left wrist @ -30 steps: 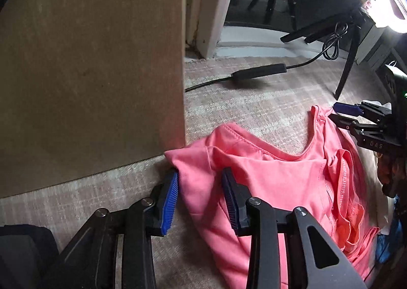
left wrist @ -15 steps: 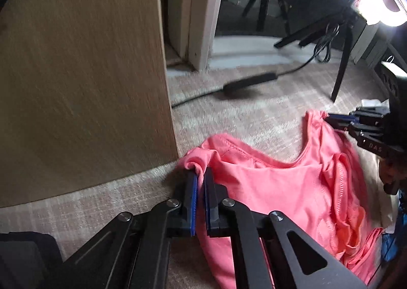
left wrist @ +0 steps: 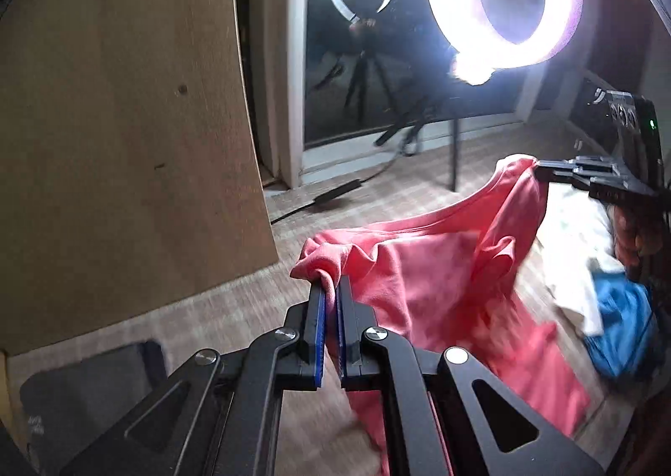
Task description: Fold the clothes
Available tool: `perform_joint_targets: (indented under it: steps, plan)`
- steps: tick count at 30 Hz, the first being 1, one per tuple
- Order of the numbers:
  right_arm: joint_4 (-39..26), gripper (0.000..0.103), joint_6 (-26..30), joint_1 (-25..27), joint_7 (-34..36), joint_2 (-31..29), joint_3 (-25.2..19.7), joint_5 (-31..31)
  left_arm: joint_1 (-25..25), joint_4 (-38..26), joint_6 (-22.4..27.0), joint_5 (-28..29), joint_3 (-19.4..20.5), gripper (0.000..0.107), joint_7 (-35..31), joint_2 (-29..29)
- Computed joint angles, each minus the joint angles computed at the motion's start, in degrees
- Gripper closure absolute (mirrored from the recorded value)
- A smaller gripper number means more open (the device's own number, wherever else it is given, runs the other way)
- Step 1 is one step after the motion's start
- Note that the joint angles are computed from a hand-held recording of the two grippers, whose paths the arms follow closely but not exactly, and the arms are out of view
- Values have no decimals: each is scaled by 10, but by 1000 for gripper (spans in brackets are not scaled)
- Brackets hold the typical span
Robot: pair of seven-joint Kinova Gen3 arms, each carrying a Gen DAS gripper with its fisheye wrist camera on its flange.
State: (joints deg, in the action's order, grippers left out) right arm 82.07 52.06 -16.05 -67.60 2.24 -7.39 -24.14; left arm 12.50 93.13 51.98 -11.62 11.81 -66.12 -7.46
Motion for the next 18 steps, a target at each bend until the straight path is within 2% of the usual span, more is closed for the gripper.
perform_joint_targets:
  steps: [2, 4, 5, 7, 9, 11, 13, 15, 16, 18]
  plan:
    - [39, 98, 12, 5, 18, -53, 18, -31, 9, 30, 13, -8, 21, 104, 21, -50]
    - [76, 98, 52, -12, 18, -105, 55, -40, 18, 51, 40, 17, 34, 103, 30, -91]
    - [96, 98, 76, -9, 4, -130, 58, -31, 37, 64, 64, 40, 33, 101, 36, -109]
    - [147, 97, 122, 7, -21, -165, 32, 11, 52, 99, 110, 84, 55, 98, 34, -126]
    - [181, 94, 169, 44, -43, -184, -7, 57, 65, 123, 157, 129, 55, 98, 51, -123]
    - [192, 94, 207, 42, -84, -198, -3, 73, 59, 135, 182, 160, 56, 101, 64, -131]
    - [193, 94, 210, 18, -107, -211, 29, 52, 48, 131, 179, 157, 66, 102, 76, -151]
    - [195, 93, 186, 6, -121, -208, 24, 49, 42, 118, 159, 144, 77, 102, 73, -155]
    - [195, 91, 177, 4, -121, -201, 15, 45, 41, 113, 148, 139, 82, 97, 68, -150]
    - [204, 80, 156, -1, -110, -192, 1, 25, 45, 104, 128, 134, 89, 85, 53, -131]
